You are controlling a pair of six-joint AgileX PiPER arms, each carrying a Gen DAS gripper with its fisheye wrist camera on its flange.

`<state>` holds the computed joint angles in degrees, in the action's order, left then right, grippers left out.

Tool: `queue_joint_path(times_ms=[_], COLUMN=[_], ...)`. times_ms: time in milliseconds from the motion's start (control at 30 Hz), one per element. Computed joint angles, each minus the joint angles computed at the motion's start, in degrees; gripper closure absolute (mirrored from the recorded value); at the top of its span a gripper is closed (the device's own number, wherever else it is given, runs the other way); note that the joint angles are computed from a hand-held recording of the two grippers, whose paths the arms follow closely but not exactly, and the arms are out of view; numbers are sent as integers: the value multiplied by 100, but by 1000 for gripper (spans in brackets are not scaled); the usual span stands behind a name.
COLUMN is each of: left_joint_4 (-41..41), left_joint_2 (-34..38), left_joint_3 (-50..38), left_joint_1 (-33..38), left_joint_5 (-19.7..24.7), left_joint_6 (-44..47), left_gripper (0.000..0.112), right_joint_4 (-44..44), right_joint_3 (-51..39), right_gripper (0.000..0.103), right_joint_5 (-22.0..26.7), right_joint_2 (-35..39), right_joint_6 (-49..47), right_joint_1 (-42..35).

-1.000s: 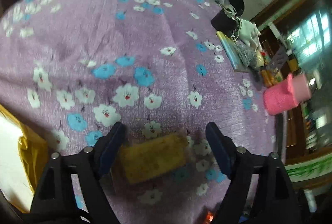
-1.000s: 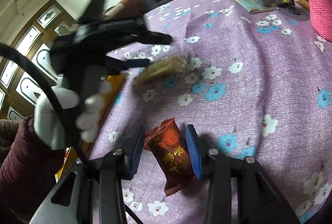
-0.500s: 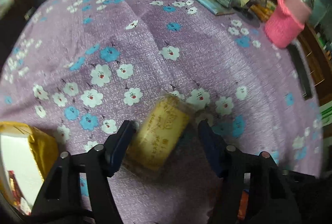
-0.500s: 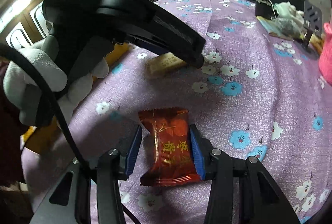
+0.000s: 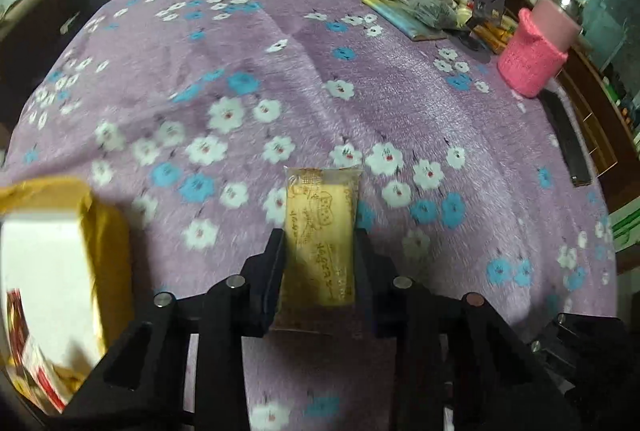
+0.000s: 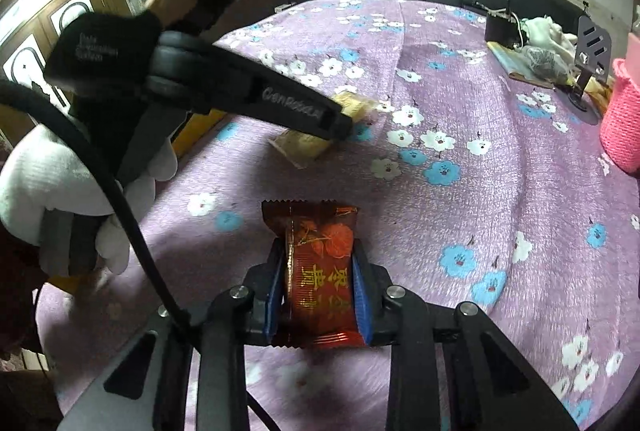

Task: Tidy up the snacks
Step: 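Grasp the yellow cracker pack with the left gripper while the right gripper holds the candy, then lower the cracker pack and brown-red candy into the tray while both grippers release them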

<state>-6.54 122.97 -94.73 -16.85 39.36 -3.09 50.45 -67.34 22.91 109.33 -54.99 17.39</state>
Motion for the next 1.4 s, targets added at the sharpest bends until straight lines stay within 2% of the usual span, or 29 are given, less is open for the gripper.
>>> queue_joint_path(times_ms=[200, 367, 500, 700, 800, 900, 1033, 1233, 1333, 1400], left_joint_4=[-507, -1326, -2474, -3458, -3778, -3782, -4502, -4775, -4973, -4898], left_joint_2=[-1366, -2786, -3738, -4683, -4769, -4740, -4447, -4196, -4208, -4354], left_joint_3=[1619, 3097, 4050, 4953, 5245, 5533, 5739, 5809, 5827, 5884], left_joint_1=[232, 684, 1435, 2765, 3285, 3580, 4054, 4135, 4243, 4244], left_joint_5=[-721, -1177, -1215, -1061, -1120, -1398, -1380, -1697, -1597, -1612], left_joint_6=[299, 1046, 2201, 3378, 3888, 4091, 4969, 5219, 5318, 5161], left_gripper=[77, 77, 77, 77, 77, 77, 77, 76, 68, 58], right_joint_4=[375, -33, -640, -1538, -1978, -2044, -2468, -2958, -2671, -2223], right_joint_3=[554, 811, 660, -57, -795, -1515, -2249, -3124, -3334, -3149], right_gripper=[74, 74, 74, 74, 74, 74, 74, 74, 71, 70], right_joint_5=[-84, -263, -297, -194, 57, 384, 617, 987, 1012, 859], right_joint_2=[-626, -1188, -1375, -1147, -614, 10, 692, 1400, 1597, 1515], right_joint_6=[-101, 486, 1235, 2447, 3146, 3536, 4175, 4800, 4739, 4445], right_joint_1=[89, 441, 849, 1630, 1955, 2140, 2409, 2696, 2641, 2559])
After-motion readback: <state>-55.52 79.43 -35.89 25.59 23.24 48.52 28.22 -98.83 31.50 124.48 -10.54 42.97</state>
